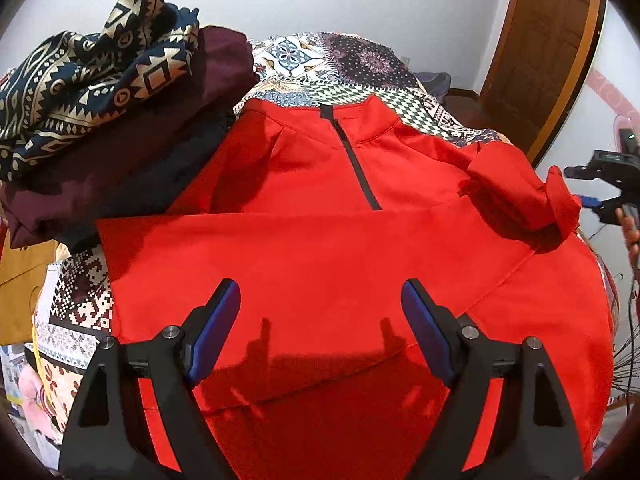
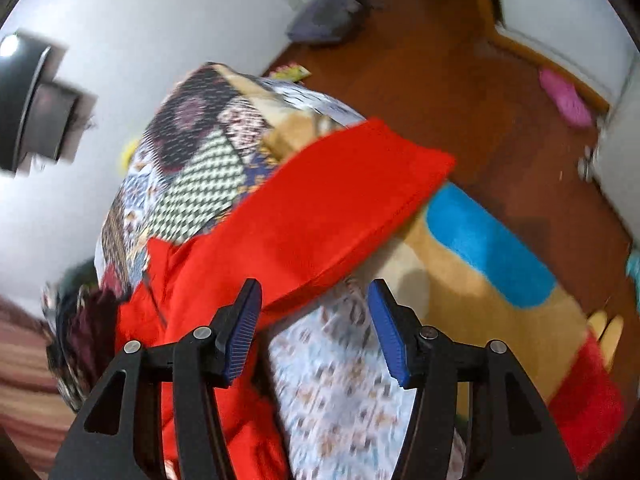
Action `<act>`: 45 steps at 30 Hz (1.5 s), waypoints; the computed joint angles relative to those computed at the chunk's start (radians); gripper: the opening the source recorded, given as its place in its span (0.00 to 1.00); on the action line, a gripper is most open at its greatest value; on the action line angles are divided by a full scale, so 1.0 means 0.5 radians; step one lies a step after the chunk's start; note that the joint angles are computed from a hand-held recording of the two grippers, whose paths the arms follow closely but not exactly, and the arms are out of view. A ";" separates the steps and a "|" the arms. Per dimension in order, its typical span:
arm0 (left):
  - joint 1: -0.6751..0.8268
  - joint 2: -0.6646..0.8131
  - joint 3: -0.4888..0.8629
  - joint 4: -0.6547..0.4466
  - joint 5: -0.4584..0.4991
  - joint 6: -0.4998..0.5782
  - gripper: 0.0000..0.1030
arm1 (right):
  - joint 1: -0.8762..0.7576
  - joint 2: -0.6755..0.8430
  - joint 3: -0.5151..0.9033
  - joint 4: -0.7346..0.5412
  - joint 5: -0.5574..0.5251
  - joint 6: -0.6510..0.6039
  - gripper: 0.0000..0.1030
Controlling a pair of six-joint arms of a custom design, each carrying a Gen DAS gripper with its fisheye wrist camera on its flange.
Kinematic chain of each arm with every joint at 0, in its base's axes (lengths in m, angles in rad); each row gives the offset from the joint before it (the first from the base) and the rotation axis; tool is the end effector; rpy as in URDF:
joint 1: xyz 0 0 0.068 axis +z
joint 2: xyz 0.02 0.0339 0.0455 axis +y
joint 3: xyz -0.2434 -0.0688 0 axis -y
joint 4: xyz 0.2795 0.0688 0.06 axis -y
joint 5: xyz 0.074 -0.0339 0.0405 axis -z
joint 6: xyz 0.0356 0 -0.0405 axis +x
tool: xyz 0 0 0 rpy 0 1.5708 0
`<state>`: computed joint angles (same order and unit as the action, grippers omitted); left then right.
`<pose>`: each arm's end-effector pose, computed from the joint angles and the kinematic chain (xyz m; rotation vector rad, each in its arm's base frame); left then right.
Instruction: Fold large clothes
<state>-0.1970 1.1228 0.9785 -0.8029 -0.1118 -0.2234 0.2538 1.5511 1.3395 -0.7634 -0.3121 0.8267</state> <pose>0.2593 -0.0477 0.2633 -0.0784 2.5084 -0.0314 0.3473 0.1014 0.2675 0.6330 2.6072 0.7848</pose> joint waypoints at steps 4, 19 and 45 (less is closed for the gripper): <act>0.035 0.014 -0.005 0.004 0.010 0.000 0.80 | 0.019 0.129 0.028 0.091 0.095 0.042 0.40; 0.235 -0.189 -0.051 -0.045 0.054 0.045 0.80 | 0.467 0.000 0.617 -0.040 0.533 -0.339 0.04; 1.672 -0.918 -0.255 -0.569 0.819 0.729 0.80 | 1.677 1.590 2.229 -1.042 0.006 -0.752 0.08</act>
